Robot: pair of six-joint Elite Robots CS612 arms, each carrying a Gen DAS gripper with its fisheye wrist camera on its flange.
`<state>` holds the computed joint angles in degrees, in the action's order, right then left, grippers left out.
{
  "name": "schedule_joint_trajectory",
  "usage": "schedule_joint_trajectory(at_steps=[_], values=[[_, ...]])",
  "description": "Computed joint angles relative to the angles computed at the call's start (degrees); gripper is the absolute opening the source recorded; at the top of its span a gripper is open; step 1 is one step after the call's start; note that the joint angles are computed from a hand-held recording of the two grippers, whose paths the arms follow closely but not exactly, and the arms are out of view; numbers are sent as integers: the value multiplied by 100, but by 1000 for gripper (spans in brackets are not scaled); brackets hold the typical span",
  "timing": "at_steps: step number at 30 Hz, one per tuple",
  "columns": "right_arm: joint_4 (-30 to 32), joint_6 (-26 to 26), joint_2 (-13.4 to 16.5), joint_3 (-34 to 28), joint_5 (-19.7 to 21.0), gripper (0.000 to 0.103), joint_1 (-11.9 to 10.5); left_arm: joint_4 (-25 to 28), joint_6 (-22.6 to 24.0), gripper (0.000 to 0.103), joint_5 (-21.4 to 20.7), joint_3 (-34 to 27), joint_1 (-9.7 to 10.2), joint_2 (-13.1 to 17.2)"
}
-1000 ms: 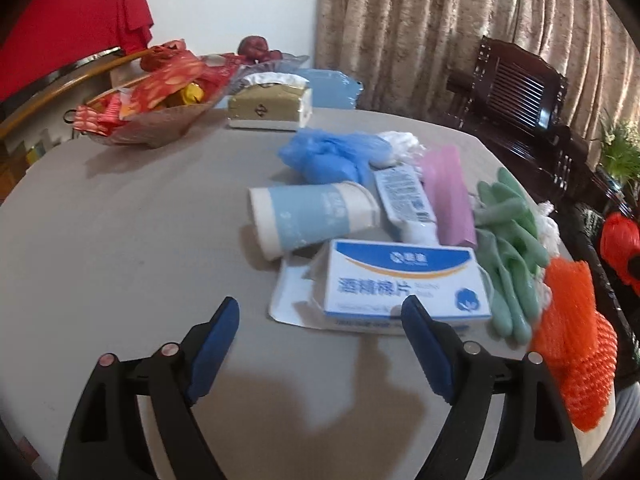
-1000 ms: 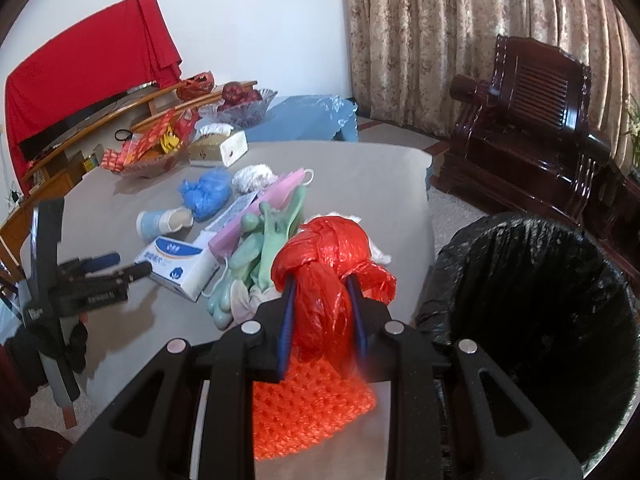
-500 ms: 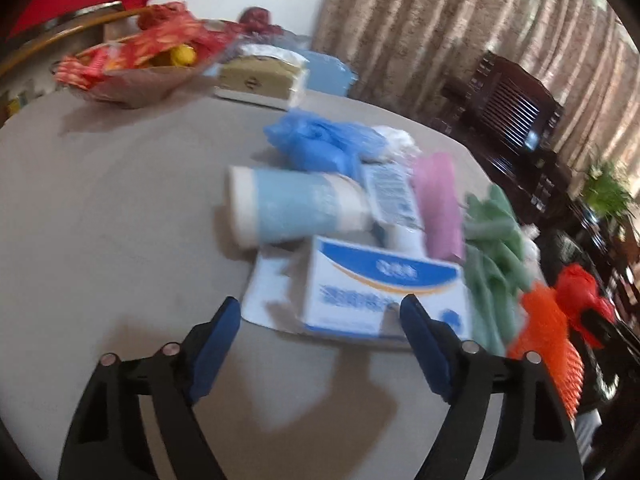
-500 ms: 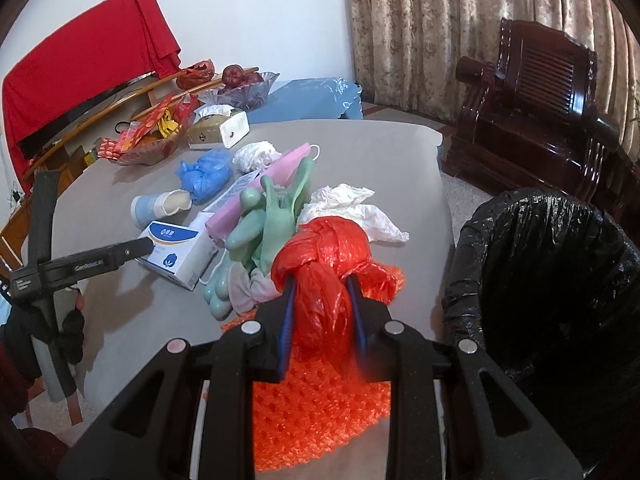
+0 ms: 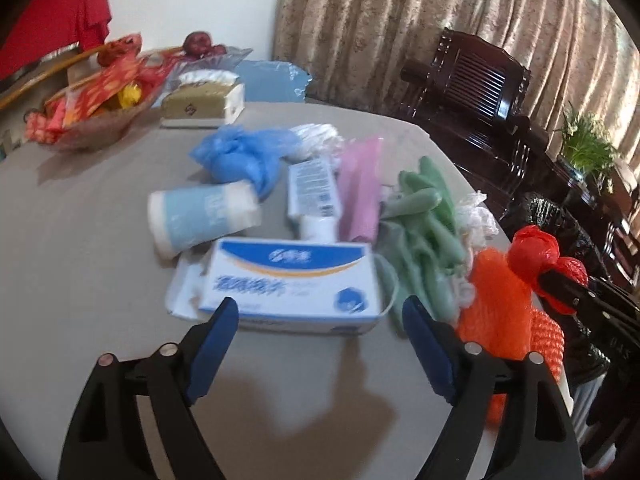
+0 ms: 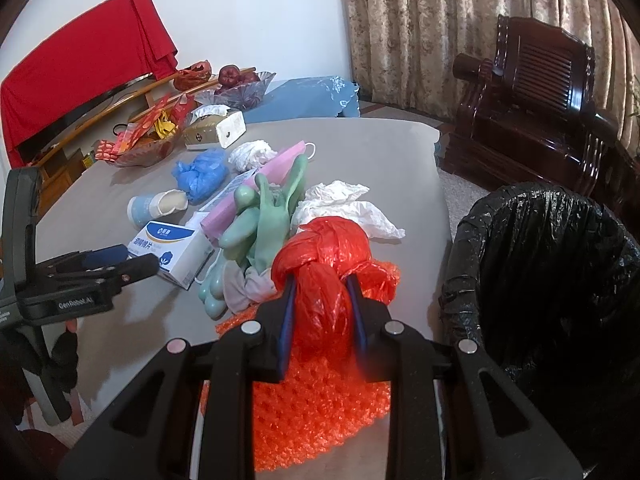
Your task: Collect trash
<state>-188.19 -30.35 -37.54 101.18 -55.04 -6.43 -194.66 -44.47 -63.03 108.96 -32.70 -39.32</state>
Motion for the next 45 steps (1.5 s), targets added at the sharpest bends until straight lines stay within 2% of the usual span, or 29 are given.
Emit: schedule_joint_trajectory(at_steps=[4, 8, 12, 16, 21, 27, 30, 33, 37, 41, 45], values=[[-15, -22, -4, 6, 13, 25, -2, 418, 85, 85, 224, -274, -51, 86], [-32, 9, 1, -2, 55, 25, -14, 1036, 220, 86, 710, -441, -158, 116], [-34, 29, -5, 6, 81, 25, -16, 1203, 60, 86, 802, -339, -189, 51], [-24, -17, -2, 6, 83, 25, -9, 1010, -130, 86, 629, -246, -151, -6], [-53, -6, -15, 17, 108, 25, -14, 1010, 92, 86, 537, -444, -158, 90], [-65, 34, -10, 13, 107, 25, -26, 1308, 160, 88, 884, -558, -255, 161], [-55, 25, -10, 10, 105, 25, -27, 1108, 49, 88, 710, -467, -241, 112], [-61, 47, -12, 14, 115, 25, -29, 1154, -54, 88, 704, -433, -256, 88], [-102, 67, -7, 21, 137, 25, -36, 1279, -332, 88, 923, -314, -302, 50], [-64, 62, 18, 0, 151, 25, -33, 1354, -602, 88, 835, -258, -265, 34], [-6, 74, 37, -25, 166, 25, -33, 1357, -583, 88, 848, -343, -261, 56]])
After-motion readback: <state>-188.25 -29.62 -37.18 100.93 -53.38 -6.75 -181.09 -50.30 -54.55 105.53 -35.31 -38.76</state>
